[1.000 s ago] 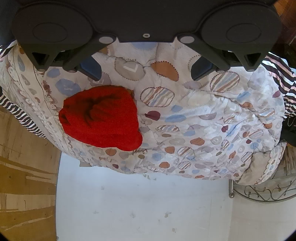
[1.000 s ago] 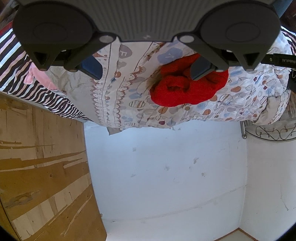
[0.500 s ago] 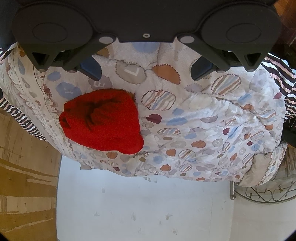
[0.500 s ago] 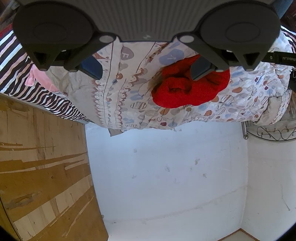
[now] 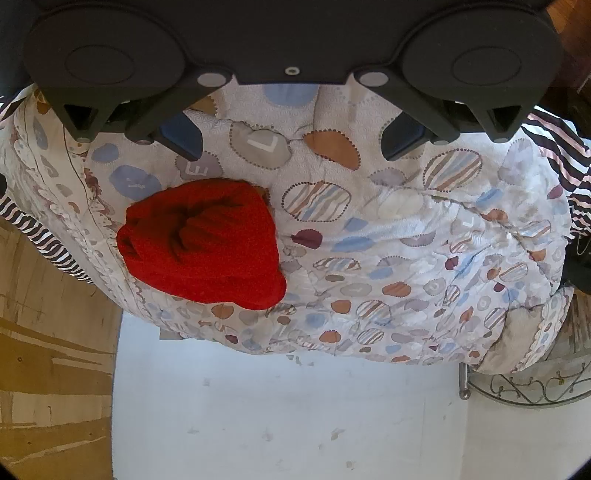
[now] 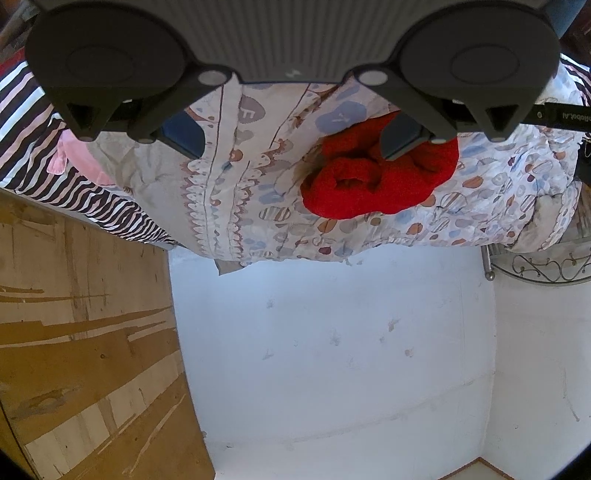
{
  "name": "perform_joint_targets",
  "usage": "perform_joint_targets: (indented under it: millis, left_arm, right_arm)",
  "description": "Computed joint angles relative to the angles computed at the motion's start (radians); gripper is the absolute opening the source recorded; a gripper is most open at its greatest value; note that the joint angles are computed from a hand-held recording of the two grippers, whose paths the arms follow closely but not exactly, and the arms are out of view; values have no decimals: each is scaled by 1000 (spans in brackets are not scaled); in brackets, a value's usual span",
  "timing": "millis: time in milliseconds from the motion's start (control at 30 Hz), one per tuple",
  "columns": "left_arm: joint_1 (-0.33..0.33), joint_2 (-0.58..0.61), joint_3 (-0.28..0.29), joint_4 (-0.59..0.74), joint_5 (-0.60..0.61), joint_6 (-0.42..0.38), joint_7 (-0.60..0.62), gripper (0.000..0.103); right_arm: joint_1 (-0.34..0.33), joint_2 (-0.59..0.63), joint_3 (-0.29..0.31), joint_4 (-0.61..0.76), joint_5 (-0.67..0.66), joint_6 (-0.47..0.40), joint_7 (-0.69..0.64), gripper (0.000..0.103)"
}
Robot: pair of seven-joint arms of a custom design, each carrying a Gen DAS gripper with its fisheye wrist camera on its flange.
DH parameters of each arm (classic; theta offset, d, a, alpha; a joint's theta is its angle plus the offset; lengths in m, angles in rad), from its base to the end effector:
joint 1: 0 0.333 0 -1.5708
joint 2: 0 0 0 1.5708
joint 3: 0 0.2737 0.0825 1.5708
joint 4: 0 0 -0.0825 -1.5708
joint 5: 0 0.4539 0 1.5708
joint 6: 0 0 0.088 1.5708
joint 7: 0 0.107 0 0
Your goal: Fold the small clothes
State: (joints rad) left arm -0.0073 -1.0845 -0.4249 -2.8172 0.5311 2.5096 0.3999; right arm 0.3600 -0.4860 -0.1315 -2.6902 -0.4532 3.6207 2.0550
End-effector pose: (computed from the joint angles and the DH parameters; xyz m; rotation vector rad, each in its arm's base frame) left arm 0.3788 -0.1530 0.4970 -1.8676 1.1315 -0.7017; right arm 0.4466 0.1597 0.4730 -1.4427 1.0816 -0.6729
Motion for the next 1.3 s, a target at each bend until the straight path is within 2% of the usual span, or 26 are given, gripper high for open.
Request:
perform_joint_targets:
  millis: [367, 1000, 1300]
  left_arm:
    - [2, 13, 12, 6, -8, -3, 8, 102]
    - [6, 37, 17, 5, -20, 5, 14, 102]
    - [10, 93, 24, 43, -16, -39, 34, 102]
  right_arm:
    - [11, 16, -16, 13, -38, 2, 23, 103]
    - [-3, 33, 6, 21, -26, -5, 31, 103]
    - [21, 50, -25, 40, -68, -24, 60, 103]
